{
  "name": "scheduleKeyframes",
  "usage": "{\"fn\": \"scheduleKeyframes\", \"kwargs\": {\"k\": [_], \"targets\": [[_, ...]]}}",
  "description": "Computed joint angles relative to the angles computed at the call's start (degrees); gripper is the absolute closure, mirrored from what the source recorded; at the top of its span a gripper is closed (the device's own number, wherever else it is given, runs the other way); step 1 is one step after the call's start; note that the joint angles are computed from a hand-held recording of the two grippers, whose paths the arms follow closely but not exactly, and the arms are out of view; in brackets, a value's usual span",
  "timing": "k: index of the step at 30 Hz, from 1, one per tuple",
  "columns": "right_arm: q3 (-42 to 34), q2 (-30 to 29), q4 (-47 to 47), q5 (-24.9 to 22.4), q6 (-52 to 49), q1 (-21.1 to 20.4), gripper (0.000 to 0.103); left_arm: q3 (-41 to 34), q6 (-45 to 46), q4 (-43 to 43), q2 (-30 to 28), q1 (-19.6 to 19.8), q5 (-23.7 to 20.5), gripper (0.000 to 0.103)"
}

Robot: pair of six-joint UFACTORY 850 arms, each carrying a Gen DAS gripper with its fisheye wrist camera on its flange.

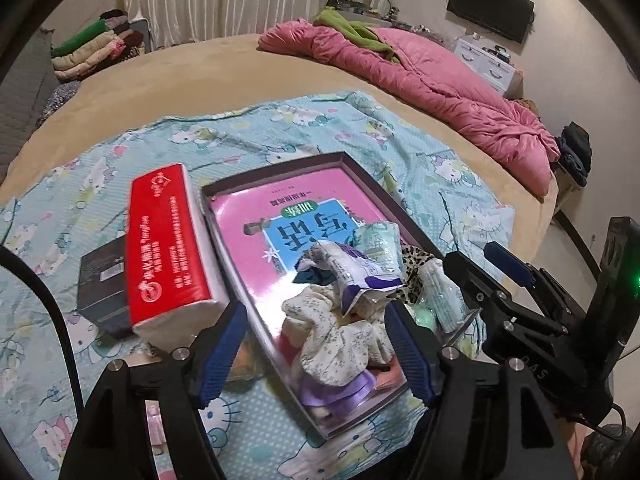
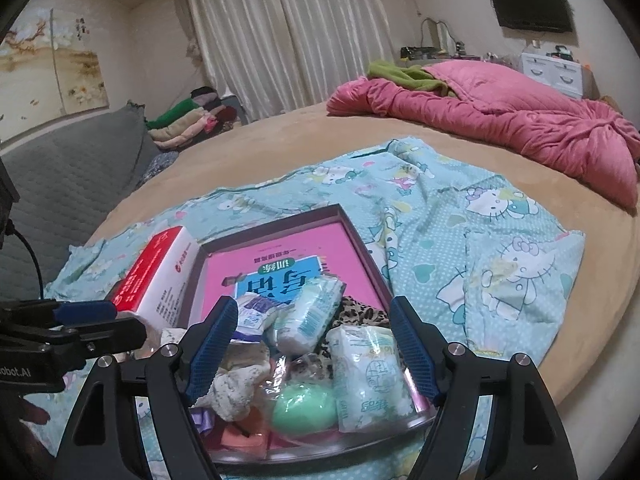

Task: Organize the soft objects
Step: 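Withdraw both tools from the box back toward the pile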

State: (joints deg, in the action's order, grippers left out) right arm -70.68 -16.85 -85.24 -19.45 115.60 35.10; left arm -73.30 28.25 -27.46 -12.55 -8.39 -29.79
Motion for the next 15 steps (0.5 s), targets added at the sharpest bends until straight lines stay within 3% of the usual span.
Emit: {"fn": "scheduleKeyframes", "kwargs": {"k": [15], "targets": [[-3.4, 0.6, -1.1, -0.3, -3.2, 4.2, 0.022, 3.5, 1.2, -1.0, 4.7, 4.1, 0.2, 0.028]]}}
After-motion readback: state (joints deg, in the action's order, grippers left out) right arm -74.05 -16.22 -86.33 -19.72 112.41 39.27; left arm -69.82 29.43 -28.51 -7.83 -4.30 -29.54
